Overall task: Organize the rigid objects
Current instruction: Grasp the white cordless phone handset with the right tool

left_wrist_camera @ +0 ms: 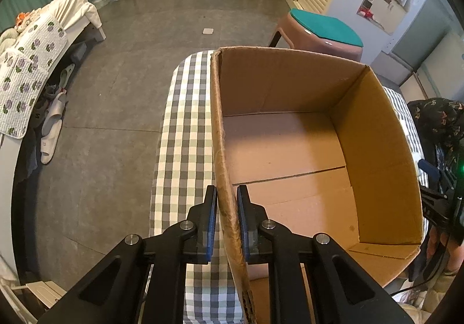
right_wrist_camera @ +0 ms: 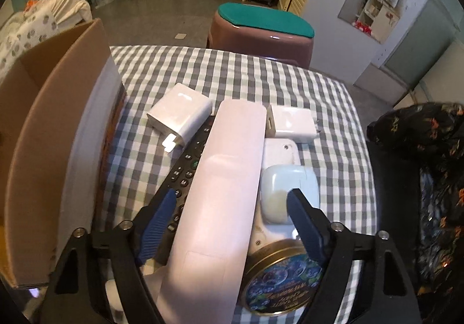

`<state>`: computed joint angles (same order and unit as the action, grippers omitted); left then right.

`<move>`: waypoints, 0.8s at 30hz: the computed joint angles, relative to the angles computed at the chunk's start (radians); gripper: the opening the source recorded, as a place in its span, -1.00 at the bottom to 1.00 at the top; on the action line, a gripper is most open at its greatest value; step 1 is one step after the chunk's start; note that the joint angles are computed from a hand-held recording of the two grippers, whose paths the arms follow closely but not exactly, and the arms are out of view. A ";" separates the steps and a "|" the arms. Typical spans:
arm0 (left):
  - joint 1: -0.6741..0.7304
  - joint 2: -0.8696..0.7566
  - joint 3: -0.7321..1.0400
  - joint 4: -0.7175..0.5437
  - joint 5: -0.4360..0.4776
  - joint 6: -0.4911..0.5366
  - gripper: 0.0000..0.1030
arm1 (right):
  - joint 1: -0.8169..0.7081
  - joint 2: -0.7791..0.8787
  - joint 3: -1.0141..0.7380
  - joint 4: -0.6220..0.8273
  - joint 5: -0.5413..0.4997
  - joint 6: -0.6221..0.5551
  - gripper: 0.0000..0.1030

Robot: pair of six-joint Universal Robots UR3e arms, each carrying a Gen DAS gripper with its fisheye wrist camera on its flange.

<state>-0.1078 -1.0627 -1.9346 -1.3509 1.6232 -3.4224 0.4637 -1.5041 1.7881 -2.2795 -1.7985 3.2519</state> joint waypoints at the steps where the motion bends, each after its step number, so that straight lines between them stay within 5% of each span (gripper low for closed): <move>1: -0.008 -0.007 0.004 0.003 0.005 -0.008 -0.74 | 0.004 0.009 -0.008 -0.002 -0.011 -0.004 0.37; 5: -0.018 -0.013 0.009 0.004 0.013 -0.017 -0.74 | 0.027 0.053 -0.061 0.017 -0.020 -0.032 -0.06; 13: -0.023 -0.010 0.003 0.014 0.007 -0.021 -0.74 | 0.052 0.028 -0.060 0.085 -0.048 0.020 -0.05; 20: 0.016 0.030 -0.023 0.016 -0.026 0.012 -0.74 | 0.004 0.001 -0.045 0.139 0.043 0.047 -0.03; 24: 0.041 0.051 -0.038 0.015 -0.044 0.030 -0.74 | -0.055 -0.021 -0.005 0.110 0.113 0.040 -0.21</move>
